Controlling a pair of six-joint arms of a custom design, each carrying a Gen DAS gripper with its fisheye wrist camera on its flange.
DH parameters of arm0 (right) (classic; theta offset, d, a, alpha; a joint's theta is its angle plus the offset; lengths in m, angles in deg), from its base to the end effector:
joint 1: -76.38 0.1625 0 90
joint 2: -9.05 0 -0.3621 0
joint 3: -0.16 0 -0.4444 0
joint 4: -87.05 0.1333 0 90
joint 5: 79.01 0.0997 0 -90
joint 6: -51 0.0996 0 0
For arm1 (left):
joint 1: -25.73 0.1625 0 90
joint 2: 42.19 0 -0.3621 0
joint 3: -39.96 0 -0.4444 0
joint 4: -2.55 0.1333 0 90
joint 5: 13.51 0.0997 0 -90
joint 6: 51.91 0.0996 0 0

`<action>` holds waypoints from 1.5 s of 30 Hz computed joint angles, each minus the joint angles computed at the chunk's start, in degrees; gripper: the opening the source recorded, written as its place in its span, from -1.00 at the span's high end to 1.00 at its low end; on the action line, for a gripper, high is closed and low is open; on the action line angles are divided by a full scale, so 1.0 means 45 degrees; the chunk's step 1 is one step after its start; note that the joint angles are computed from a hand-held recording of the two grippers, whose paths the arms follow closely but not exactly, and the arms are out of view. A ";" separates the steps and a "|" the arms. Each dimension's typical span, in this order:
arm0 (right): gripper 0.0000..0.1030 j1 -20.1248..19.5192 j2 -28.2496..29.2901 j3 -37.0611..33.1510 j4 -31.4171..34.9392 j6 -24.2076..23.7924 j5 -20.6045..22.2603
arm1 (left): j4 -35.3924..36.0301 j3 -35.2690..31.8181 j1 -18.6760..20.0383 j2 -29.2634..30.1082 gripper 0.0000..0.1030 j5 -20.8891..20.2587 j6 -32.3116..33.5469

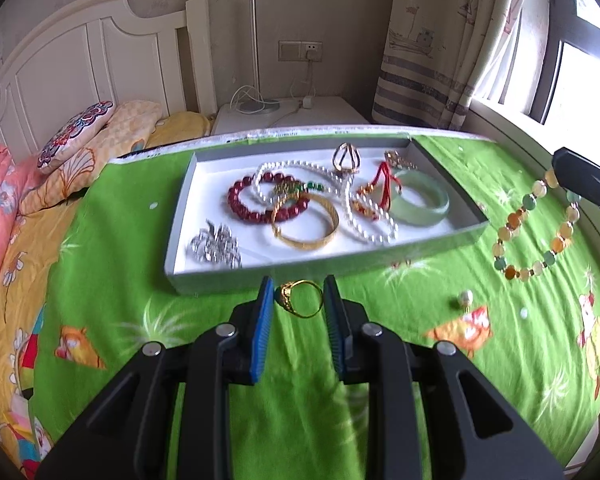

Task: Organize jewelry
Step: 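Carry the gold ring and bead bracelet into the box and open both grippers, then withdraw from the box and grasp a pearl earring with the right gripper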

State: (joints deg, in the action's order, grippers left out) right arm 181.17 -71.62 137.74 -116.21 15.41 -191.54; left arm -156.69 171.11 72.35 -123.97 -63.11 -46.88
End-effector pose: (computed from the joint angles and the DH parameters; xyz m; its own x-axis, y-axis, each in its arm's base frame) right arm 0.2026 -0.3945 0.1795 -0.7101 -0.2528 0.6571 -0.6822 0.4779 -0.5534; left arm -0.1726 -0.4707 0.1462 -0.6454 0.4215 -0.6370 0.7053 0.6491 -0.2851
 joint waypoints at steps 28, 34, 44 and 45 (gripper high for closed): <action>0.75 -0.1128 0.3734 -0.5379 0.2172 0.1653 -0.0402 | 0.0425 -0.3993 0.1732 0.3447 0.51 -0.0064 -0.0044; 0.39 -0.1648 0.3747 -0.5439 0.3084 0.2259 -0.0155 | 0.0345 -0.4020 0.2018 0.3434 -0.06 -0.0346 0.0093; -0.14 -0.1882 0.1325 -0.2479 0.2297 0.2334 0.1153 | -0.1521 -0.2284 0.1242 0.2130 -0.78 0.0011 0.0170; -0.15 -0.1905 0.0923 -0.1994 0.2257 0.2218 0.1253 | -0.1770 -0.1997 0.1114 0.1882 -0.81 0.0089 0.0147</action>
